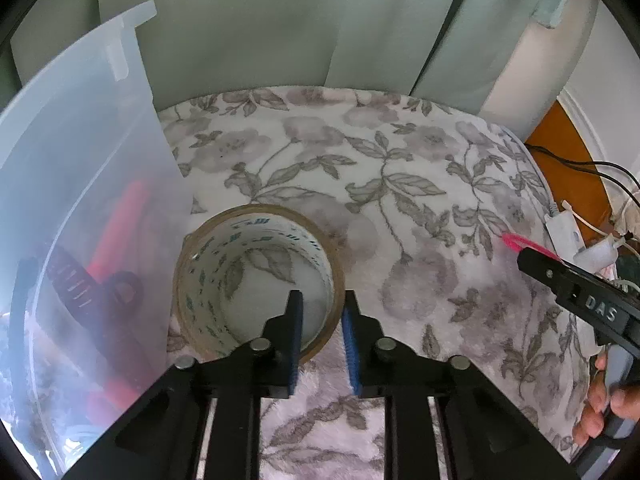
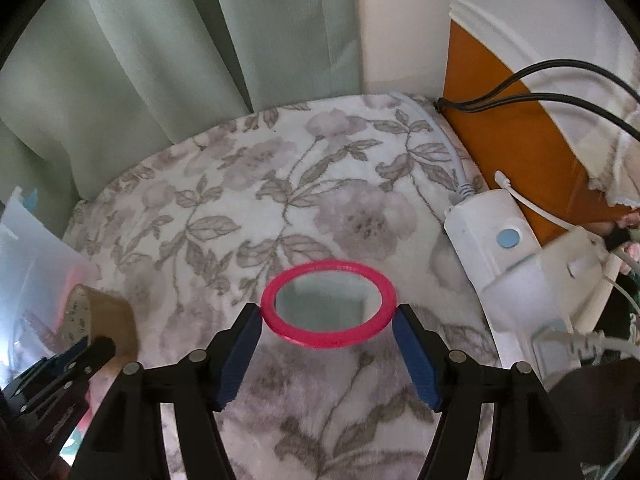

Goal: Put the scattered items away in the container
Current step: 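Lower left gripper into the tape roll while right gripper lowers onto the pink mirror, then close left gripper on the tape roll rim while right gripper grasps the pink mirror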

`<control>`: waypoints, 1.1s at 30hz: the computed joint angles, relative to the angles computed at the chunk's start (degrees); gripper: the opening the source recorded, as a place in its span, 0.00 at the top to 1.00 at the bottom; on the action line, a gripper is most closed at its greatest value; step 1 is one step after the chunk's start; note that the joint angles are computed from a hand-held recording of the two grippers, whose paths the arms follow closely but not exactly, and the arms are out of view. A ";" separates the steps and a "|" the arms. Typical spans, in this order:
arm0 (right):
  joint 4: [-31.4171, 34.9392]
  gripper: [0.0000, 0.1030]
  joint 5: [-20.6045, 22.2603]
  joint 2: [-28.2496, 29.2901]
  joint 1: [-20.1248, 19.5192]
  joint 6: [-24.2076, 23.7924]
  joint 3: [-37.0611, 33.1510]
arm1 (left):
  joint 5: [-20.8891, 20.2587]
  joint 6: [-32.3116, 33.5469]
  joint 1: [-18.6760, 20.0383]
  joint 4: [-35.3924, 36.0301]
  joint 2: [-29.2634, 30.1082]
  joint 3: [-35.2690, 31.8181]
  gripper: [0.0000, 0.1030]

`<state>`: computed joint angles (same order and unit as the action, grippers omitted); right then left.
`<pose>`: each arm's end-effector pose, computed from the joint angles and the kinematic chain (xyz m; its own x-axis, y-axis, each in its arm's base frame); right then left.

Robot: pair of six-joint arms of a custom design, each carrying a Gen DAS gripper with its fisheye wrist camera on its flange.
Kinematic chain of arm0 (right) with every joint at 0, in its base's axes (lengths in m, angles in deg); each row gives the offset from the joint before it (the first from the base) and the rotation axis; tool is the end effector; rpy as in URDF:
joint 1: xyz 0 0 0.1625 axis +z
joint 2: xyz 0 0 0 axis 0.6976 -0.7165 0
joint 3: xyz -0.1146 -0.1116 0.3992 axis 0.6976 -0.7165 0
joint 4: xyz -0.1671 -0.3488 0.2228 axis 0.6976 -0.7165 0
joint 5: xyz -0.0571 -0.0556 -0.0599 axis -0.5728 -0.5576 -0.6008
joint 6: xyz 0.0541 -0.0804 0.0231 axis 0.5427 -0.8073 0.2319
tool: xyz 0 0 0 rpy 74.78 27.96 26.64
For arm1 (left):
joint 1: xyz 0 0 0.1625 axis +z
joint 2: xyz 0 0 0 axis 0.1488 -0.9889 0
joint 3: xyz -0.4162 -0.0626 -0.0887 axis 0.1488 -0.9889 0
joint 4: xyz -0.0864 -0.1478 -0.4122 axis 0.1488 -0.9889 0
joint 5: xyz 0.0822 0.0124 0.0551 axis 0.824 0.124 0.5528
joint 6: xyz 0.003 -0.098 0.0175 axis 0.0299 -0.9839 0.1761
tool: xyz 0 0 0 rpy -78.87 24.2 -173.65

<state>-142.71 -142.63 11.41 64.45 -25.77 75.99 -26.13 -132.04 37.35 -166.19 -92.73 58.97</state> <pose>0.2617 -0.5395 0.1243 -0.8123 -0.1280 0.5690 -0.3430 0.8939 -0.2886 -0.1748 -0.4842 0.2207 -0.7269 -0.1966 -0.6580 0.1717 0.8757 -0.4513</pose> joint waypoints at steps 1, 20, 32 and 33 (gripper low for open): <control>-0.12 0.31 0.31 -0.41 -0.09 -0.13 0.49 | -0.09 -0.03 -0.12 -0.05 -0.06 0.07 0.86; 0.66 0.67 5.39 -5.87 -0.26 1.65 6.16 | -2.77 -3.73 -4.37 1.37 -3.08 2.21 0.92; 0.16 0.68 12.83 -7.75 -4.55 6.38 7.67 | -3.38 -4.00 -4.75 2.41 -4.27 2.75 0.92; 0.10 0.68 13.27 -7.74 -4.79 6.73 7.57 | -3.46 -3.91 -4.72 2.43 -4.23 2.69 0.92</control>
